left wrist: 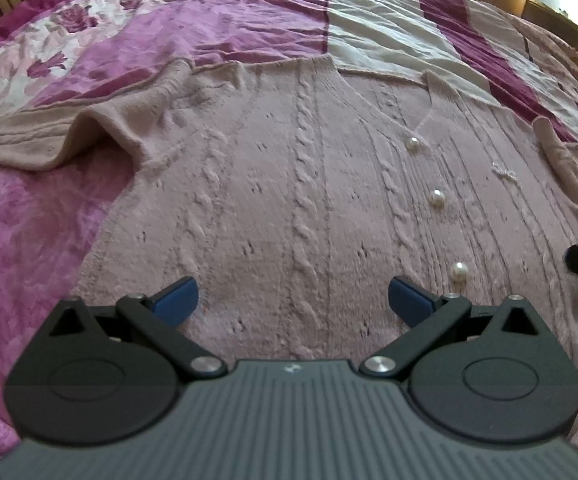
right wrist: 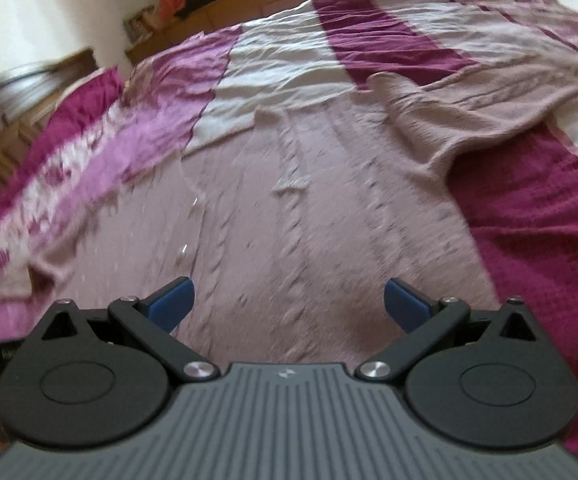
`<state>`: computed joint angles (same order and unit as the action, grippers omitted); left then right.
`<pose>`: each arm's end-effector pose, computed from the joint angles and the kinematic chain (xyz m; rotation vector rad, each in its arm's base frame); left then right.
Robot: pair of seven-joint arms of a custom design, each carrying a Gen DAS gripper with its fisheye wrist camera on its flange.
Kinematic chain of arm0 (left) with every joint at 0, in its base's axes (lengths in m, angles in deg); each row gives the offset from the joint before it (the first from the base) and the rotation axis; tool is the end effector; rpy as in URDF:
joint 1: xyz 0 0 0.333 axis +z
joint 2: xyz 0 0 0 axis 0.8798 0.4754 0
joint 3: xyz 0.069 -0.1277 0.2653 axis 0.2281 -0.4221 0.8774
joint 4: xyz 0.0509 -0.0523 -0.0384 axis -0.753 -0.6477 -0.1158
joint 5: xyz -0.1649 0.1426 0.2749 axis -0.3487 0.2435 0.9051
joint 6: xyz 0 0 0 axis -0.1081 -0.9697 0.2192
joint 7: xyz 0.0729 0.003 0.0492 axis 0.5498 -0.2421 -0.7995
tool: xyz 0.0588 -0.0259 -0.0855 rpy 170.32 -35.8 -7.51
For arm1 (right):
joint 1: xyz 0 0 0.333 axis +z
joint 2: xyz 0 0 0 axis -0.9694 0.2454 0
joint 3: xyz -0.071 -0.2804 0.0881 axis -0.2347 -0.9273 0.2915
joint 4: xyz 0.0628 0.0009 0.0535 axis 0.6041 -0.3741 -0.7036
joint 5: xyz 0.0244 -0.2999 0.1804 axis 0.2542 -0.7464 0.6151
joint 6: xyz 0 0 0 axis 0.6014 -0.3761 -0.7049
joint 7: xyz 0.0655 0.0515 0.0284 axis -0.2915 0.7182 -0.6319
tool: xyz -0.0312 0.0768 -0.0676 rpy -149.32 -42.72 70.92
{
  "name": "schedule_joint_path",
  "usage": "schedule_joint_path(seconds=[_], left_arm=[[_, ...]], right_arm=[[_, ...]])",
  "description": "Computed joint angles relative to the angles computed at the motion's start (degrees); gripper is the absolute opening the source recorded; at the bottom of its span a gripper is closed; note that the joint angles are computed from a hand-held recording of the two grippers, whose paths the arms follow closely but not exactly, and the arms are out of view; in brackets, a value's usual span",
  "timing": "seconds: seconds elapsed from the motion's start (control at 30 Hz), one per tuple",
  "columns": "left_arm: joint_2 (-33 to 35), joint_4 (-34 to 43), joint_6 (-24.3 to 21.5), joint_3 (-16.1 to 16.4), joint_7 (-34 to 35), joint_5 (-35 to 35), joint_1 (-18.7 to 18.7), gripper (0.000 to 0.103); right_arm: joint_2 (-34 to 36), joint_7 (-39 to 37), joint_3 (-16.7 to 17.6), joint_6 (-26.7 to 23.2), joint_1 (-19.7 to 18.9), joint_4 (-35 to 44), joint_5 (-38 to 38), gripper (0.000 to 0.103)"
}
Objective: Fold small clothes
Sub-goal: 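Reach the right tool to the cardigan sleeve cuff and close on it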
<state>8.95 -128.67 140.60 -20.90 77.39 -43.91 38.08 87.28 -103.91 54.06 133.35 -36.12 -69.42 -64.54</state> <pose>0.6417 -0.3494 0.4349 -1.4464 2.2848 -0.8857 0.4371 0.4197 0.4349 -0.9132 2.1399 -0.6561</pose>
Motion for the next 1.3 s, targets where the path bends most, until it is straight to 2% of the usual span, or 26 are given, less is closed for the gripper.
schedule_joint_path(seconds=[0.1, 0.27, 0.57, 0.7, 1.03, 1.3], left_arm=[[1.12, 2.19, -1.57, -0.02, -0.1, -0.12, -0.07, 0.103], [3.49, 6.39, -5.25, -0.25, 0.39, -0.29, -0.23, 0.103], [5.94, 9.91, -8.09, 1.54, -0.77, 3.0, -2.01, 0.103], [6.27, 10.11, -8.06, 2.41, -2.12, 4.72, -2.9, 0.103], [5.76, 8.29, -6.0, 2.98, -3.66, 7.17, -3.48, 0.103], [5.57, 8.02, -6.07, 3.21, -4.2, 7.99, -3.82, 0.103]], right_arm=[[-3.51, 3.79, -0.32, 0.17, -0.86, -4.38, -1.43, 0.103], [-8.27, 4.87, 0.69, -2.91, -3.61, -10.13, -1.98, 0.103], [-15.95, 11.74, 1.13, -1.49, -12.04, -21.26, -6.31, 0.103], [-18.26, 18.01, 0.52, 1.16, -16.03, -25.8, -8.64, 0.103], [-18.43, 29.53, -1.87, 6.55, -23.51, -28.54, -19.62, 0.103], [-17.13, 32.59, -3.88, 9.1, -27.19, -27.64, -24.82, 0.103]])
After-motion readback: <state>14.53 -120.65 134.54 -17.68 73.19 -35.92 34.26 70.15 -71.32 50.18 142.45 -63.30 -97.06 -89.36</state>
